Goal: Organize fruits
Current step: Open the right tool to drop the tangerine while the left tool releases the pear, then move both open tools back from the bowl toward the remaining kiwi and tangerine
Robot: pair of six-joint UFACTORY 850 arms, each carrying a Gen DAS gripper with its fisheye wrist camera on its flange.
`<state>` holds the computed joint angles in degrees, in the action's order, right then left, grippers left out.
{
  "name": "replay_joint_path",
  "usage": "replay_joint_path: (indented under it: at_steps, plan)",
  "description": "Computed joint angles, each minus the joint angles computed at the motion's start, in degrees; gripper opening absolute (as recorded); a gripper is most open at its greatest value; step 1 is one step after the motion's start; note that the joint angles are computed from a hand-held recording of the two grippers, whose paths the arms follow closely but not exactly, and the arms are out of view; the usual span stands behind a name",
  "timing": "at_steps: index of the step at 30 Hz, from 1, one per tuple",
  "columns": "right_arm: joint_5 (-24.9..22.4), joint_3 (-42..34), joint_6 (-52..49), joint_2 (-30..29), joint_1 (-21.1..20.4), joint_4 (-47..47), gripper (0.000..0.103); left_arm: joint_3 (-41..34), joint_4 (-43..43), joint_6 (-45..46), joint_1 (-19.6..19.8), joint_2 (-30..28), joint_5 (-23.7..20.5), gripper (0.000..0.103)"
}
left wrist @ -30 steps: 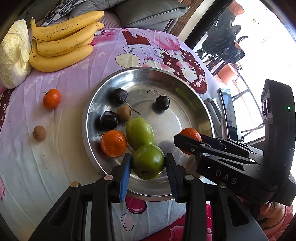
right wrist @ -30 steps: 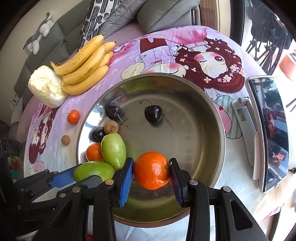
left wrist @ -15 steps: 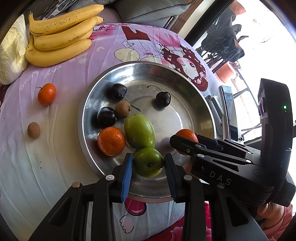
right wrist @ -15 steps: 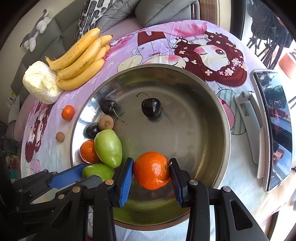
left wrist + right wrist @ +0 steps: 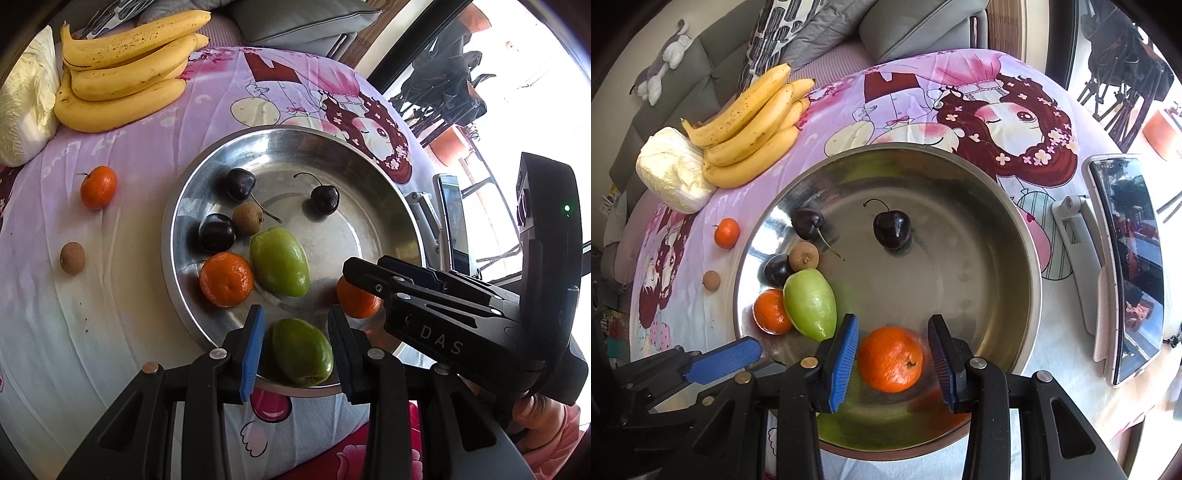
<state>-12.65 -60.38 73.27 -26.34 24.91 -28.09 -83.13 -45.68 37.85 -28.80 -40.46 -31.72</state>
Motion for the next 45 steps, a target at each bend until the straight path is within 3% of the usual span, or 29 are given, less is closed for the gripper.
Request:
replay_joint_path:
  at_steps: [11, 18, 19, 22, 30, 41, 45]
  plan:
    - [-1.5, -1.2, -1.3, -0.1, 0.8, 0.5, 0.042, 1.0, 1.6, -4.1, 2.3, 1.1, 3.4, 0.038]
    - [-2.5, -2.4, -4.5, -0.7, 2.0, 2.7, 0.043, 1.6, 8.5, -12.5, 3.1, 1.2, 5.9, 0.05]
    - [-2.8, -2.6, -5.1, -0.8, 2.1, 3.1, 0.045, 1.8, 9.5, -13.9, 3.1, 1.3, 6.3, 0.052]
    - [-3.7, -3.2, -7.0, -1.2, 2.3, 5.0, 0.066, 2.1, 14.4, -19.5, 3.2, 1.4, 7.7, 0.062]
    - [-5.8, -4.1, -7.8, -1.7, 3.0, 4.2, 0.074, 3.4, 22.3, -28.1, 3.4, 1.8, 10.1, 0.079]
    - [-8.2, -5.6, -6.0, -2.5, 4.3, 0.6, 0.088, 4.4, 27.3, -34.1, 4.4, 2.3, 11.6, 0.085]
    - [-8.6, -5.7, -5.0, -2.6, 4.6, -0.7, 0.091, 4.9, 27.9, -35.3, 4.8, 2.6, 12.6, 0.092]
